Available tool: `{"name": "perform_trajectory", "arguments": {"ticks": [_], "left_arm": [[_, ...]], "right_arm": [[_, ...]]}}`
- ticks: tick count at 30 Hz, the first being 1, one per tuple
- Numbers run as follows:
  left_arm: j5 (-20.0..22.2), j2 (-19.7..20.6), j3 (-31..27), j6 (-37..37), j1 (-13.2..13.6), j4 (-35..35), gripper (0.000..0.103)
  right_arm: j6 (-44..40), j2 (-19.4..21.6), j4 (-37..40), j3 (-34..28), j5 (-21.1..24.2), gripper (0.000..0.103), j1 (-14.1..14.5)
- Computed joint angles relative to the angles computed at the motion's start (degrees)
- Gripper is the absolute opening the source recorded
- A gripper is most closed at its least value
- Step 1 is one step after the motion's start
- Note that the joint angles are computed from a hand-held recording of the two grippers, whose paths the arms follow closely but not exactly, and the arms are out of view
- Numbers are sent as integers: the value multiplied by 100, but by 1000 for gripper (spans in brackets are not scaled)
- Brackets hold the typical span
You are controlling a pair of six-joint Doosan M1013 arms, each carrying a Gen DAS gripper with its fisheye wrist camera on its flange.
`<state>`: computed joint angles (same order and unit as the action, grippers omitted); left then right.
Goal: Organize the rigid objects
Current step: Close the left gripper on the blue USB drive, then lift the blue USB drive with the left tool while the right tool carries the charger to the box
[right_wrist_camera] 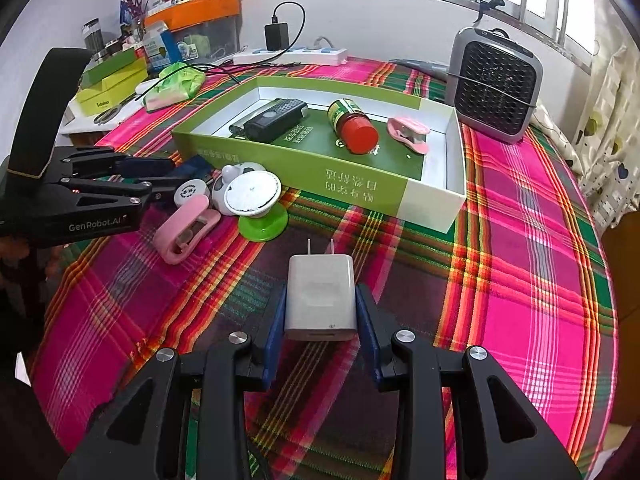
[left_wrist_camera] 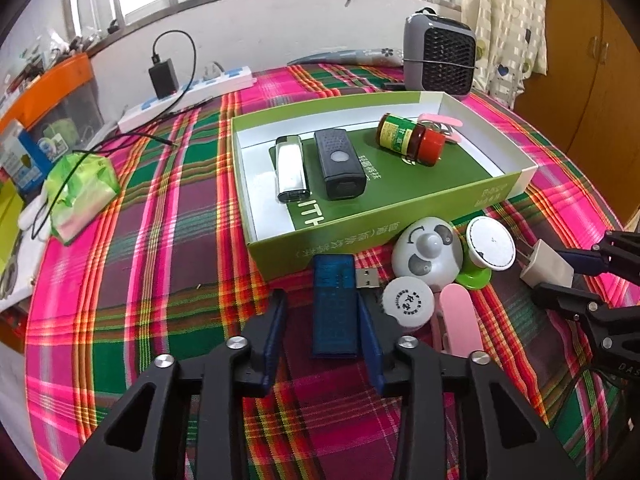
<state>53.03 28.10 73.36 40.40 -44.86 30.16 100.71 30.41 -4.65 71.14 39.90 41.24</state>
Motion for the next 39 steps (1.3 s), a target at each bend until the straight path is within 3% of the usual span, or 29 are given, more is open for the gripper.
{"name": "perform_trajectory", "arguments": {"ticks": [5,39], "left_arm": [[-41,-15,29,-56,-7,20,21],[-401,-313,435,-831,-115,100,21]], "right_arm": [[11,-8,9,17,-22,35,-3],[336,-191,-97,248,-340,35,30]]}}
